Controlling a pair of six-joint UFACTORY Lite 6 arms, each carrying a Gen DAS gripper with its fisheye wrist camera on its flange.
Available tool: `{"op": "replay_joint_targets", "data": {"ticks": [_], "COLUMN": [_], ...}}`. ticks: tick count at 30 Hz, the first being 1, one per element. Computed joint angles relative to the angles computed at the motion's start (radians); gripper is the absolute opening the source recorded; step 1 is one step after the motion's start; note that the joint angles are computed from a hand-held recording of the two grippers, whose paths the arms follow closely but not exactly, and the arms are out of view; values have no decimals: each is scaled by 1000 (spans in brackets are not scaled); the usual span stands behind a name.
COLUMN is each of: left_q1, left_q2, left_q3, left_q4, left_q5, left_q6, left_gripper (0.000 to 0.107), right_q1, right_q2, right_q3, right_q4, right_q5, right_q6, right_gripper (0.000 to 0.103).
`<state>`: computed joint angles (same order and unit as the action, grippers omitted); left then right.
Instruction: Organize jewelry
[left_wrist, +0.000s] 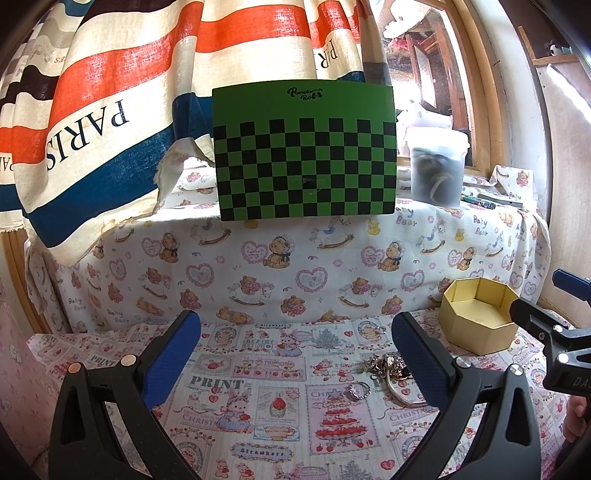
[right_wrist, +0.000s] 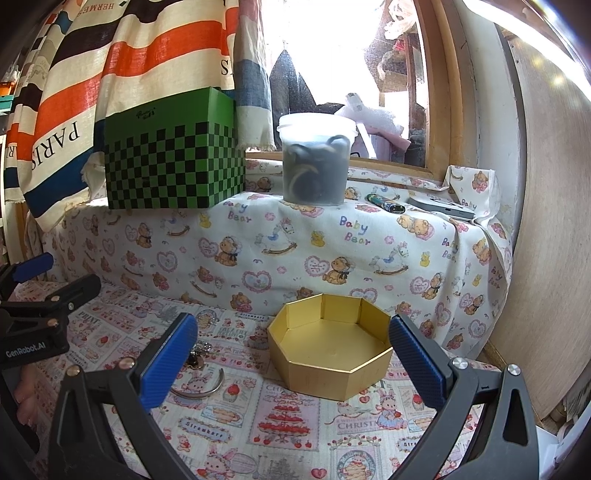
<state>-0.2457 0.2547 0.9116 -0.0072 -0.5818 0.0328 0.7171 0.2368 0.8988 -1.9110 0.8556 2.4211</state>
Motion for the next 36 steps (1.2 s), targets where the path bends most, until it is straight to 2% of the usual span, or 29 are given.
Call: {"op": "replay_joint_targets", "data": {"ticks": [6, 8, 10, 14, 21, 26, 33, 36], "left_q1": [0, 1, 4, 11, 3, -26, 7, -13], "left_q2": [1, 2, 0, -1, -3, -13, -18, -26], "left_q3": [1, 1, -2, 4, 4, -9, -11, 5], "left_q4": [-4, 0, 20, 55, 23, -146, 19, -57], "left_q5": [1, -2, -6, 11, 17, -4, 4, 50], "left_q6": [2, 0, -14, -55, -30, 91, -46, 75], "left_gripper": [102, 103, 102, 103, 102, 102, 102, 102], "right_q1": [1, 13, 46, 36, 46, 38, 32, 29], "right_q2": [-17, -11, 25, 12, -4, -1, 6, 1], "right_q3": [-20, -17, 22, 12, -10, -5, 6, 1], "right_q4": [-15, 9, 125, 114, 83, 80, 103, 100], "right_q5": [5, 44, 137, 113, 125, 112, 107, 104], "right_q6": [22, 27, -24, -17, 25, 32, 20, 27], "right_gripper": [103, 103, 103, 103, 103, 103, 100, 100]}}
